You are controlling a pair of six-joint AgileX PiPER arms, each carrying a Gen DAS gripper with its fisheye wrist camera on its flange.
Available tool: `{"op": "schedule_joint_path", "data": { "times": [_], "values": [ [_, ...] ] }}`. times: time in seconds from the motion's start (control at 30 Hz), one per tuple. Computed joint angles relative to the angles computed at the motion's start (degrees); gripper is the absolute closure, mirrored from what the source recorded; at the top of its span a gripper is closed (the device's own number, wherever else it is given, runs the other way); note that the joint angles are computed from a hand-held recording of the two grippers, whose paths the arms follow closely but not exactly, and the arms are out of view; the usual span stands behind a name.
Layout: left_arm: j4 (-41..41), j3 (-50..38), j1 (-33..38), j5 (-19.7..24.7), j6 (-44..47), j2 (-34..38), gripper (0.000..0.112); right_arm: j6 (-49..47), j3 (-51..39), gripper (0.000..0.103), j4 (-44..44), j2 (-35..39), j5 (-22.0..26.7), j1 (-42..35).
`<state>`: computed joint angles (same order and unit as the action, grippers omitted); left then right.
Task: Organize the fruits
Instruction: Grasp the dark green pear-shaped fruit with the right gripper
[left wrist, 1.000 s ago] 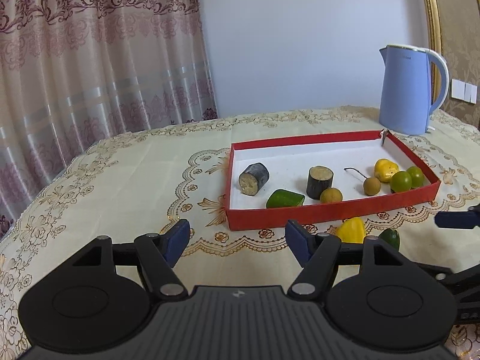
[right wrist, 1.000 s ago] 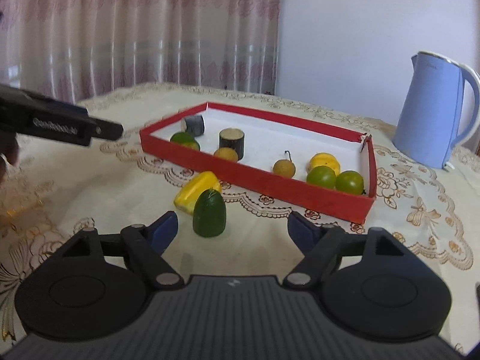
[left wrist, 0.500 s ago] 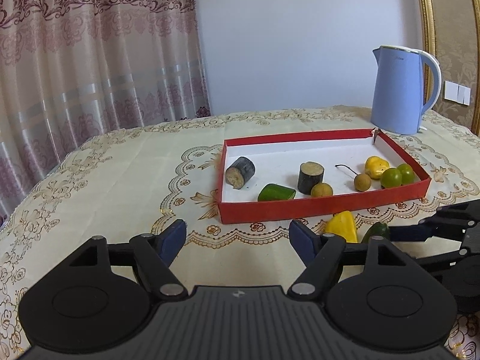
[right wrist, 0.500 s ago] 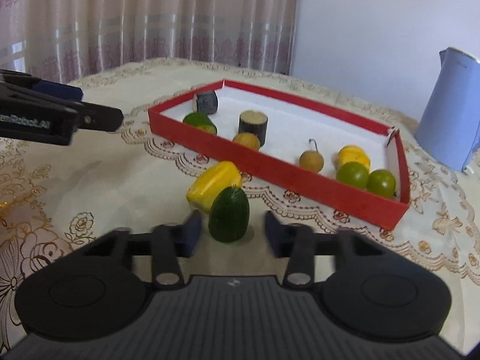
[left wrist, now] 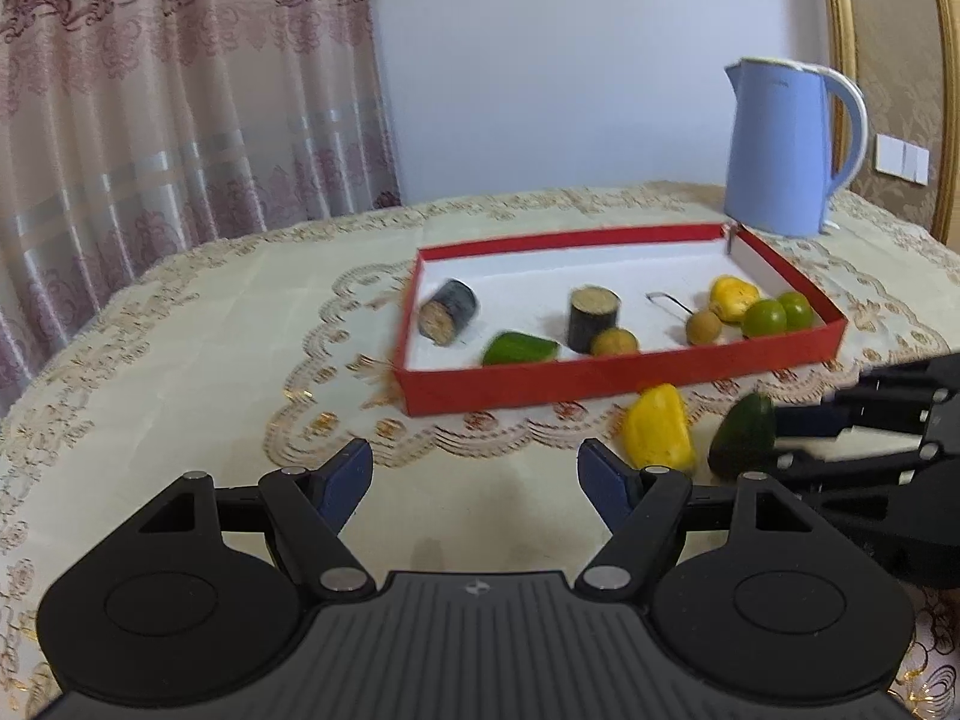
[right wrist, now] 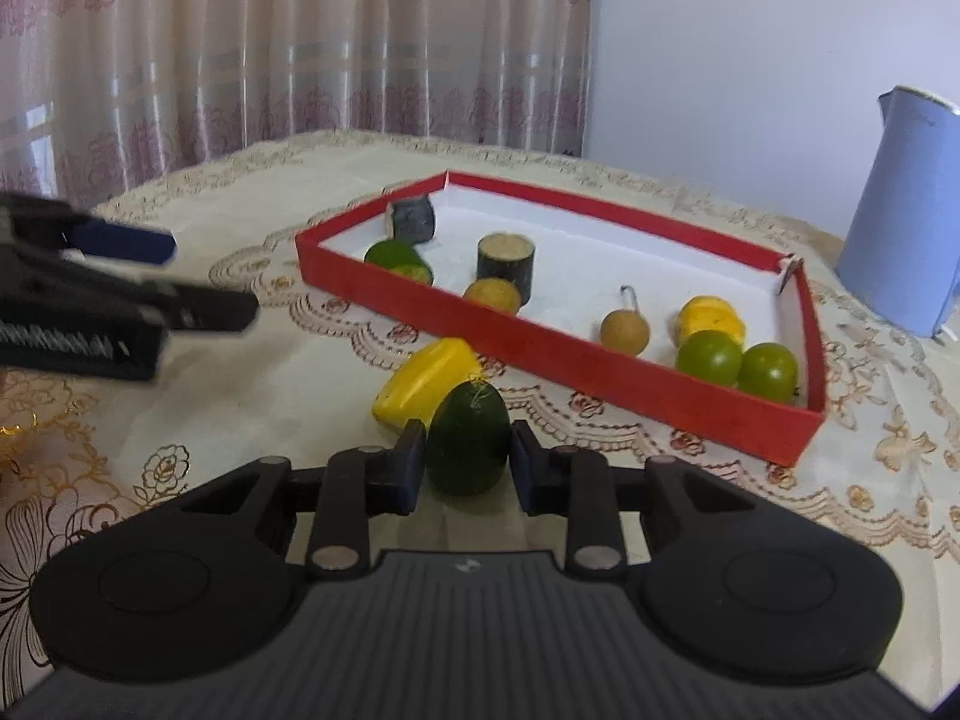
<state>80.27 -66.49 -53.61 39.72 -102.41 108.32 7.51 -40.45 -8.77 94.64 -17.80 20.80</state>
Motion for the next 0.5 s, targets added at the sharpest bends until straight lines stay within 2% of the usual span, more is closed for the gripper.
{"op": "schedule_joint_path", "data": {
  "times": [0.27, 0.5],
  "values": [
    [-2.5, -6.3, -3.0, -1.1, 3.7, 5.1, 0.037, -2.2, 6.8, 0.075, 0.8, -6.6, -2.3, -3.5],
    [-5.7, -13.7, -4.3, 0.6, 8.0, 9.9, 0.037, 1.7, 11.0, 0.075, -4.7, -10.5, -3.6, -8.9]
  ]
}}
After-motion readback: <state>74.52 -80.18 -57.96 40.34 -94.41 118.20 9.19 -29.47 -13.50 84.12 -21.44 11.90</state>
